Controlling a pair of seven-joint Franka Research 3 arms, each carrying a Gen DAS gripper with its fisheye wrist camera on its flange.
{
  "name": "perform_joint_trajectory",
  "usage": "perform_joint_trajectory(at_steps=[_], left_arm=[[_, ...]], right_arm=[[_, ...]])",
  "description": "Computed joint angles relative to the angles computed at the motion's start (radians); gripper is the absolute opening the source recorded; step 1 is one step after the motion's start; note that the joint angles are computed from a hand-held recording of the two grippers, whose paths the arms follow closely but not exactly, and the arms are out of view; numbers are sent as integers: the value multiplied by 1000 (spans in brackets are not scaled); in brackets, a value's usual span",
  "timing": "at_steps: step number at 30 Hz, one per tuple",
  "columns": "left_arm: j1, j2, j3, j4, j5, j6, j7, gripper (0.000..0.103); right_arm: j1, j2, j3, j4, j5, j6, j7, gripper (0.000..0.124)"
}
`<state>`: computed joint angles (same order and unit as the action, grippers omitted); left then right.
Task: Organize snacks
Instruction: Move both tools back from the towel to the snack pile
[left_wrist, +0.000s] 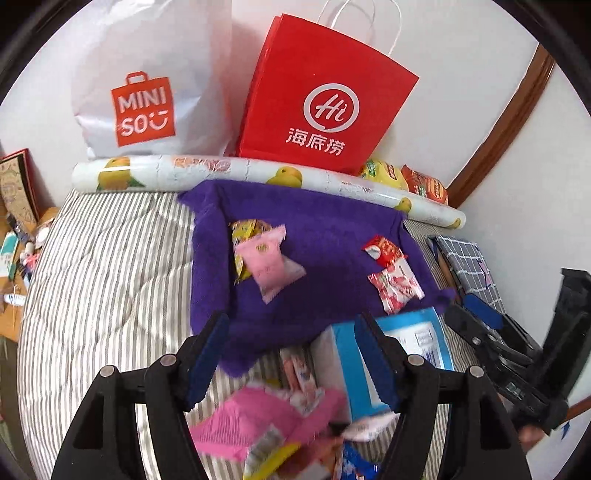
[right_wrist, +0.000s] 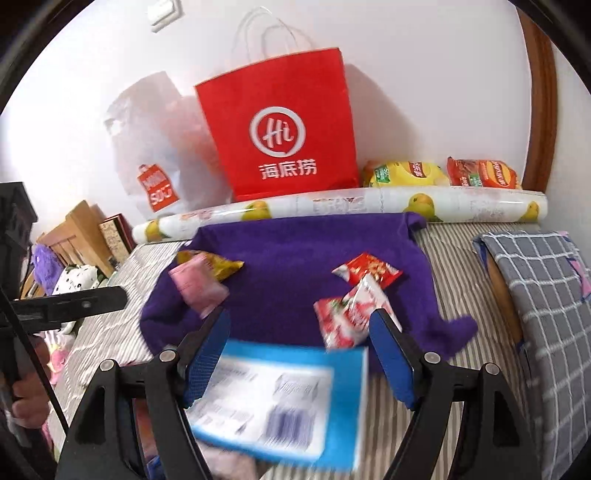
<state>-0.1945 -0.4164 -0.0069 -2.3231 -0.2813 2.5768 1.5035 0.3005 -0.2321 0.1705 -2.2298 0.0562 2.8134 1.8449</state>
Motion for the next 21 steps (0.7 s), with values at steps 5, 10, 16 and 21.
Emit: perform_joint_trajectory(at_steps=[5, 10, 16, 21], left_arm=[[-1, -111, -5, -92, 20, 2, -16, 69], [-15, -193, 9, -161, 45, -7, -49, 69], [-35, -270, 27, -229, 59, -15, -75, 69], [-51, -334, 46, -284, 59, -5, -71, 69]], right_arm=[[-20, -139, 59, -86, -68, -64, 97, 77], [59, -254, 42, -186, 32, -110, 57, 77], [160, -340, 37, -274, 146, -119, -12, 77], [184, -330, 70, -308, 165, -106, -54, 77]])
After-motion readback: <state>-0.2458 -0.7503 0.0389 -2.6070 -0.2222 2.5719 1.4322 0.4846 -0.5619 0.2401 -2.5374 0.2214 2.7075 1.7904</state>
